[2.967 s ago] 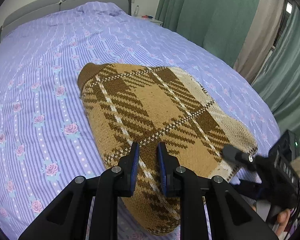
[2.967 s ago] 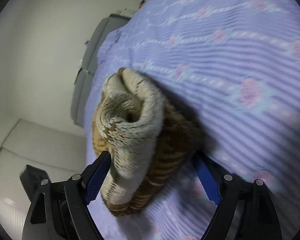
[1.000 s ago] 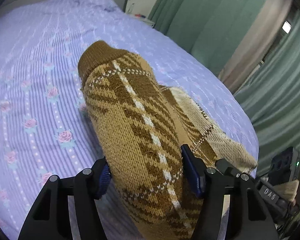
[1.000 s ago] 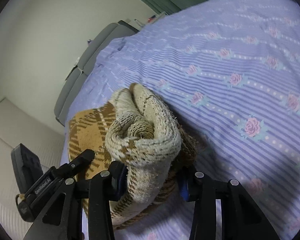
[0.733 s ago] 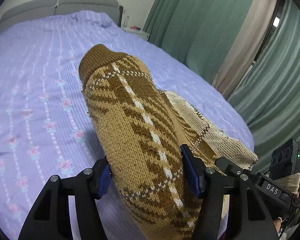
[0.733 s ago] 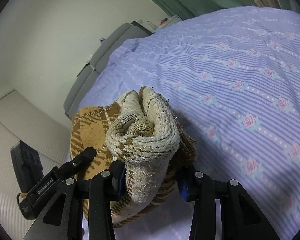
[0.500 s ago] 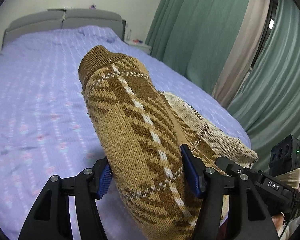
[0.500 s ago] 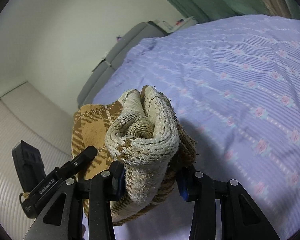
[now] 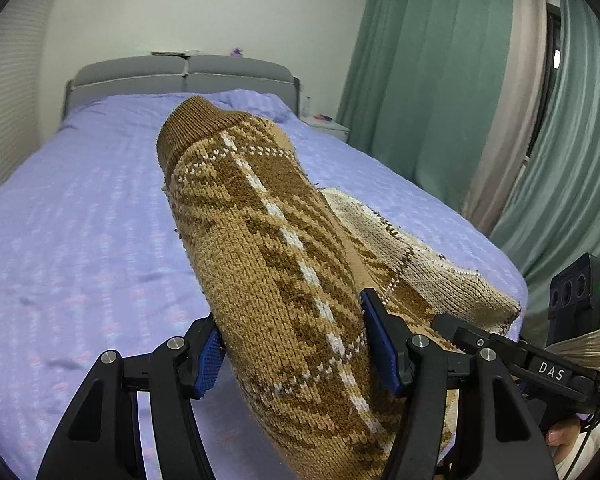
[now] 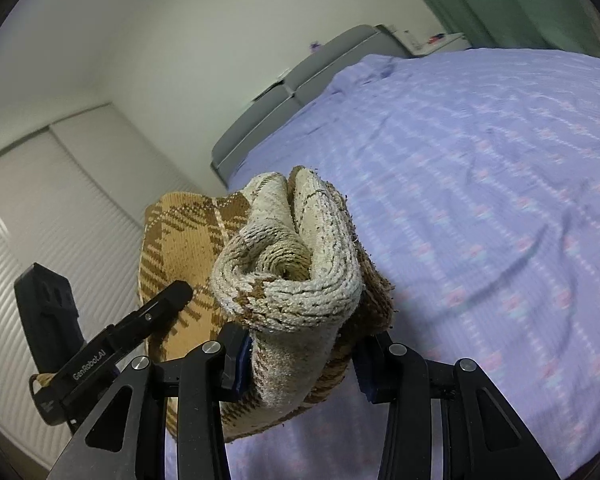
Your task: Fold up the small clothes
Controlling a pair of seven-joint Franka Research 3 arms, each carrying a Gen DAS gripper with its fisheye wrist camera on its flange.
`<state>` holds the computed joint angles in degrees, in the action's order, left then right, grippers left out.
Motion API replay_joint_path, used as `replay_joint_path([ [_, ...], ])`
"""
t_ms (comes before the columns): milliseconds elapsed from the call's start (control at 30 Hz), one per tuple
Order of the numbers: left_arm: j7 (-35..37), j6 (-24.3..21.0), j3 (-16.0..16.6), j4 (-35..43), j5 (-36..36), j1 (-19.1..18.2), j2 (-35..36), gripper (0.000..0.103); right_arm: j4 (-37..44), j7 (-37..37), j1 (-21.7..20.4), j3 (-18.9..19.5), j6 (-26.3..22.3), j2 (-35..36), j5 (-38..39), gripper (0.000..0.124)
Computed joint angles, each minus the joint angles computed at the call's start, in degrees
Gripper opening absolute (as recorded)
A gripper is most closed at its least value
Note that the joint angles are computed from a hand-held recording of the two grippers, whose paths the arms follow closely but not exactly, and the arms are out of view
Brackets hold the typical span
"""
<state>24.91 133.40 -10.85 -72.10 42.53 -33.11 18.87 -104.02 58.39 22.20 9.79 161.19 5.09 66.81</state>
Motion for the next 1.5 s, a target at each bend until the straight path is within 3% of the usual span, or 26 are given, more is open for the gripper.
replay_joint_path([
  [300,-1.39,3.37,-2.47,-21.76,-0.61,7.59,-15.75,0.062,2.4,5.87,5.27,3.31,3.42,3.92,-7.01,0.041],
  [500,6.21,6.47,-3.03,-32.77,-6.33,13.78,-24.22,0.062,8.04,14.75,9.0,4.91,5.88,10.75,-16.24,0.041],
  [800,16.28,6.03,-2.02,-43.95,-11.66,20.6,-33.64,0.061,23.1,30.31,15.5,4.67,4.95,24.7,-34.08,0.041],
  [1033,24.52,1.83,-0.82,-47.05,-13.67,24.34,-35.51,0.06,39.79,39.84,21.89,2.02,-1.36,36.87,-44.54,0.041],
  [1233,27.37,-0.42,-0.4,-49.25,-13.83,26.61,-35.39,0.059,52.04,43.88,25.9,0.86,-7.01,45.36,-50.23,0.041],
  [1367,29.14,-2.45,-0.12,-49.63,-14.28,27.32,-33.9,0.06,57.07,43.88,26.81,1.79,-10.44,49.19,-51.13,0.042],
  [1500,27.78,-0.69,0.15,-52.63,-14.38,27.9,-35.37,0.06,61.33,42.43,25.3,4.35,-14.58,52.57,-48.35,0.043],
])
